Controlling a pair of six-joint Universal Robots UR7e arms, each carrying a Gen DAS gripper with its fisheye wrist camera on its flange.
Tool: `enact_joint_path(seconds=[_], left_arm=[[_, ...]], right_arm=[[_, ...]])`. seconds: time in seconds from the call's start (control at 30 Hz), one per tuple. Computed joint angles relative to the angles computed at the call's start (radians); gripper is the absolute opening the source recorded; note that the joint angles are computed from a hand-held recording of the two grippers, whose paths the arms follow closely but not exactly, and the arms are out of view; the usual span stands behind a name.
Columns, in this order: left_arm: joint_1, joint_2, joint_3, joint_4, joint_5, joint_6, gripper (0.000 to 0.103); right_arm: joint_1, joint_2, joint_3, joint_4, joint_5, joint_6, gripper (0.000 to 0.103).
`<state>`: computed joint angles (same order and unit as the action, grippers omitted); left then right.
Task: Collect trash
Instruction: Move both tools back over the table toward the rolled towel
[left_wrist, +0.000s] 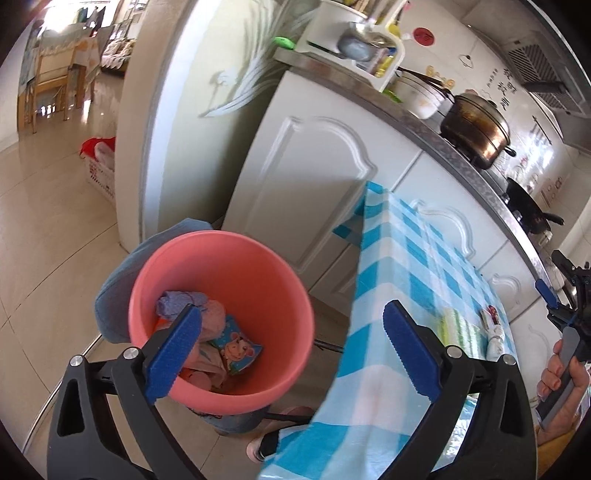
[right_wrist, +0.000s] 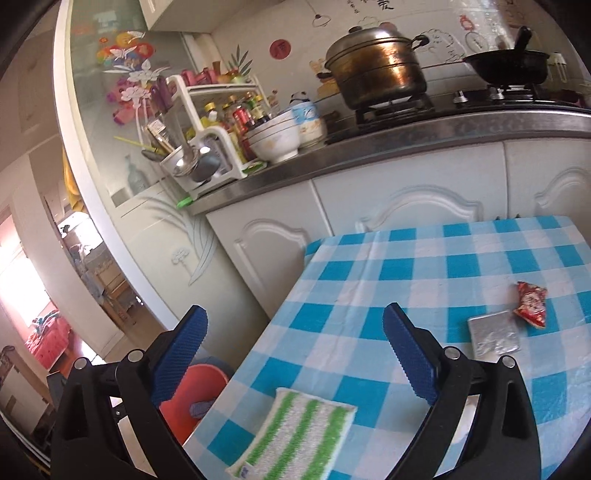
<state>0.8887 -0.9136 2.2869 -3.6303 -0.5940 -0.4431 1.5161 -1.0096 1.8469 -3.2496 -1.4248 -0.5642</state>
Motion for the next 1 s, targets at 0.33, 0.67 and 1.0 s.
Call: enact_joint_path(seconds=[0.33, 0.67, 1.0], left_arm=[[-0.069, 0.073, -0.1, 0.087, -0.061, 0.044, 0.099], [-0.119, 0.162, -0.233, 0.281, -0.081, 0.074, 0.099], [-0.149, 0.284, -0.423, 0.503, -0.114, 0.126, 0.099]], right_arm=[[-0.124, -0.083, -0.003, -0.063, 0.096, 0.017, 0.098], [-0.254, -0.099, -0.101, -0.039, 0.198, 0.092, 0.098], [-0.302, -0.06, -0.265, 0.123, 0.164, 0.172, 0.098]])
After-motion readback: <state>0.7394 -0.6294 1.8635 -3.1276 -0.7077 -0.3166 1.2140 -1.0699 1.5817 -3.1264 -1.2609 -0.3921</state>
